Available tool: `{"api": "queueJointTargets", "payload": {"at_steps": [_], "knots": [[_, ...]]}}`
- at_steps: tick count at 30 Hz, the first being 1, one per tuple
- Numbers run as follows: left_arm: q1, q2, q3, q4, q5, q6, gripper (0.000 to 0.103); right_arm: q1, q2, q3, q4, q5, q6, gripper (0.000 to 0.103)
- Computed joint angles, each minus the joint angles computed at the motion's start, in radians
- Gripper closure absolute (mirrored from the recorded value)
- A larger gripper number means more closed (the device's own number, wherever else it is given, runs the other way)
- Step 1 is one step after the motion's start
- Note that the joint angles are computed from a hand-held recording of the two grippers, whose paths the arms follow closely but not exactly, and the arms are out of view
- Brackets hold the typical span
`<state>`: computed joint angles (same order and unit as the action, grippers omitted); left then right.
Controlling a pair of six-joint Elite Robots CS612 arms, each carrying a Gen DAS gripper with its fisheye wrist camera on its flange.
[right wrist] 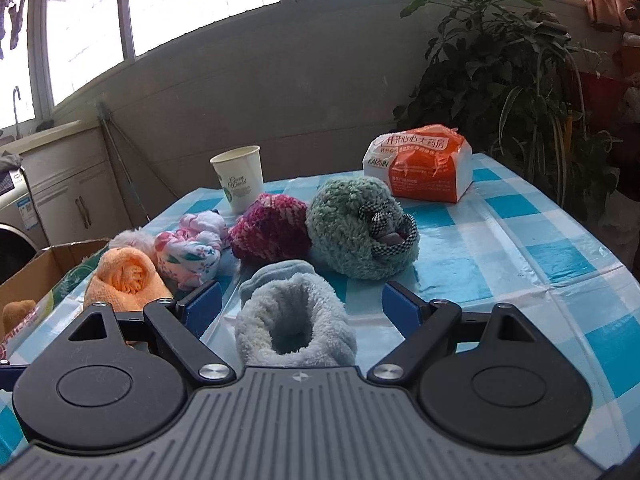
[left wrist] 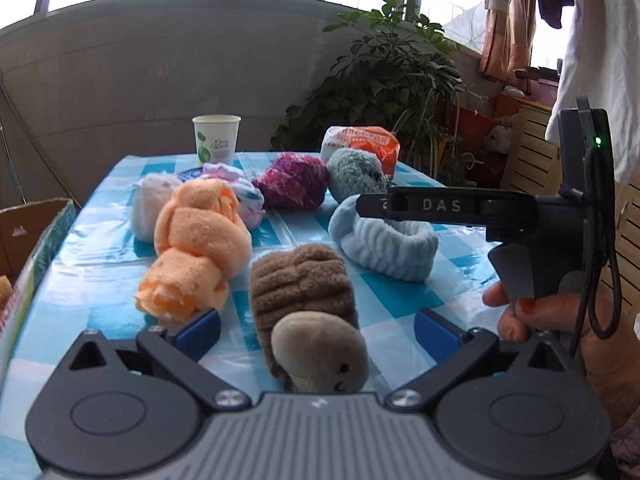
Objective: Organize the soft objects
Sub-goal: 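Close the left tool on the brown knit hat while the right tool grasps the light blue fuzzy slipper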
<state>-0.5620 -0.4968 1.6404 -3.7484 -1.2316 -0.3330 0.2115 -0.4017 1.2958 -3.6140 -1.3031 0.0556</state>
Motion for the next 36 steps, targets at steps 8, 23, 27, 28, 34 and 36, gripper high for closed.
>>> {"api": "queueJointTargets", "payload": {"at_steps": [8, 23, 27, 28, 34, 36], "knots": [[0.014, 0.002, -0.031, 0.076, -0.031, -0.09, 0.001, -0.003, -0.005, -0.018, 0.1, 0.018, 0.0, 0.0], [0.016, -0.006, -0.05, 0.166, 0.017, -0.109, 0.034, 0.001, -0.006, -0.042, 0.205, 0.013, -0.037, 0.02], [0.021, -0.007, -0.058, 0.185, 0.018, -0.085, 0.055, 0.001, -0.005, -0.048, 0.225, 0.026, -0.045, 0.029], [0.023, -0.008, -0.06, 0.19, 0.015, -0.08, 0.056, 0.001, -0.005, -0.048, 0.227, 0.029, -0.046, 0.029], [0.032, -0.004, -0.082, 0.207, -0.012, -0.036, 0.058, -0.002, -0.001, -0.051, 0.216, 0.043, -0.038, 0.04], [0.036, -0.001, -0.093, 0.211, -0.024, -0.021, 0.058, -0.002, -0.001, -0.05, 0.209, 0.045, -0.037, 0.044]]}}
